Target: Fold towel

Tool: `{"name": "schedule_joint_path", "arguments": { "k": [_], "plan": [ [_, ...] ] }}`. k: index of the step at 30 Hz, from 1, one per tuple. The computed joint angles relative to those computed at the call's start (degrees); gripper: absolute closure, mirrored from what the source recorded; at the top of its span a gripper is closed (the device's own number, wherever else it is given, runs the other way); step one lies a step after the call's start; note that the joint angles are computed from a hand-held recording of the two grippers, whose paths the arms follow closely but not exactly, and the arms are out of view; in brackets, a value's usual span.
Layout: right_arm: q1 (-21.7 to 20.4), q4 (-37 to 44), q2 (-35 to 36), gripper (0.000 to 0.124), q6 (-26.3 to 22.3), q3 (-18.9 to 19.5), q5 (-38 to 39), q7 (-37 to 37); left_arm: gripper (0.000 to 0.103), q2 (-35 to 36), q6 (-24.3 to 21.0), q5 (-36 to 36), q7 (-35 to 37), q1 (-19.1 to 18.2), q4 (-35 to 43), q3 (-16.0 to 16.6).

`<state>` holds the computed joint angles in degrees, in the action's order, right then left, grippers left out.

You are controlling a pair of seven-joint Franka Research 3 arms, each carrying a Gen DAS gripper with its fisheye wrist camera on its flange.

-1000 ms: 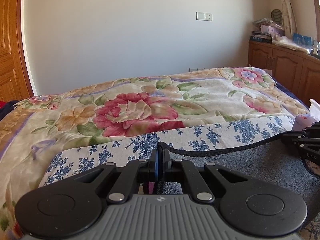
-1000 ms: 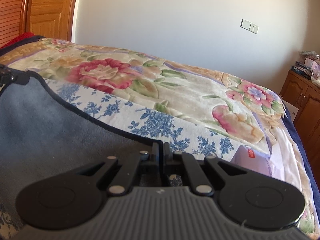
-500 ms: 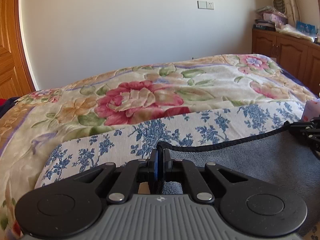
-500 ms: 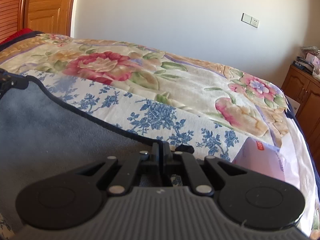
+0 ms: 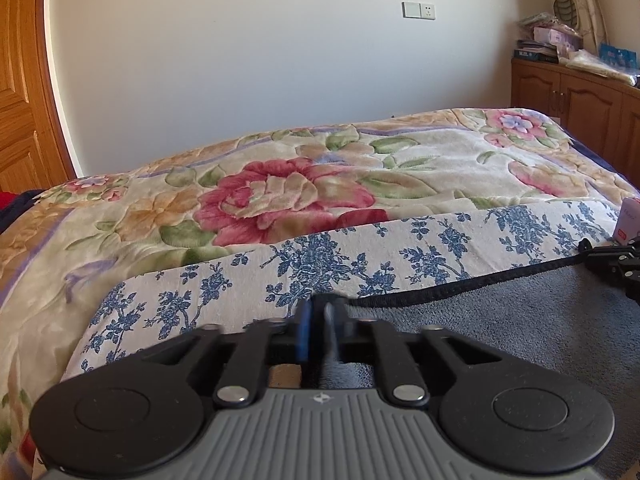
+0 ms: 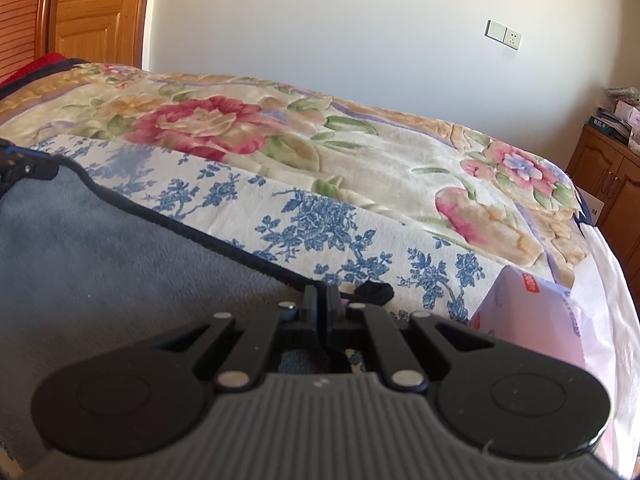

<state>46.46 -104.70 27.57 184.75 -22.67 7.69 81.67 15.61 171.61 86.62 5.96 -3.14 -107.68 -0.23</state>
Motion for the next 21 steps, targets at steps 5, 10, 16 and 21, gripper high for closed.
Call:
{"name": "schedule_joint_path", "arguments": {
  "k": [5,10,16,21],
  "plan": [
    [0.2,-0.7,-0.5,0.079,0.6,-0.3,1.0,0.5,0.030,-0.9,-1.0,6.5,-7.9,0.2,0.0,-0.3],
    [2.3,-2.5,-2.0,0.069,1.6,-2.3,3.0,0.5,0.013,-2.9,-2.2,9.3,-11.7,1.1,-1.6,-1.8],
    [5.8,-6.9,-7.0,0.059,2.9,-5.0,4.6,-0.8,0.005,-8.0,-2.9,8.6,-11.6,1.7,-5.1,-3.3],
    [10.9,-10.5,-11.6,0.058,3.6,-9.0,7.4,-2.6,0.002,-12.4,-3.2,4.7,-8.3,2.1,-7.6,-4.4]
  ]
}}
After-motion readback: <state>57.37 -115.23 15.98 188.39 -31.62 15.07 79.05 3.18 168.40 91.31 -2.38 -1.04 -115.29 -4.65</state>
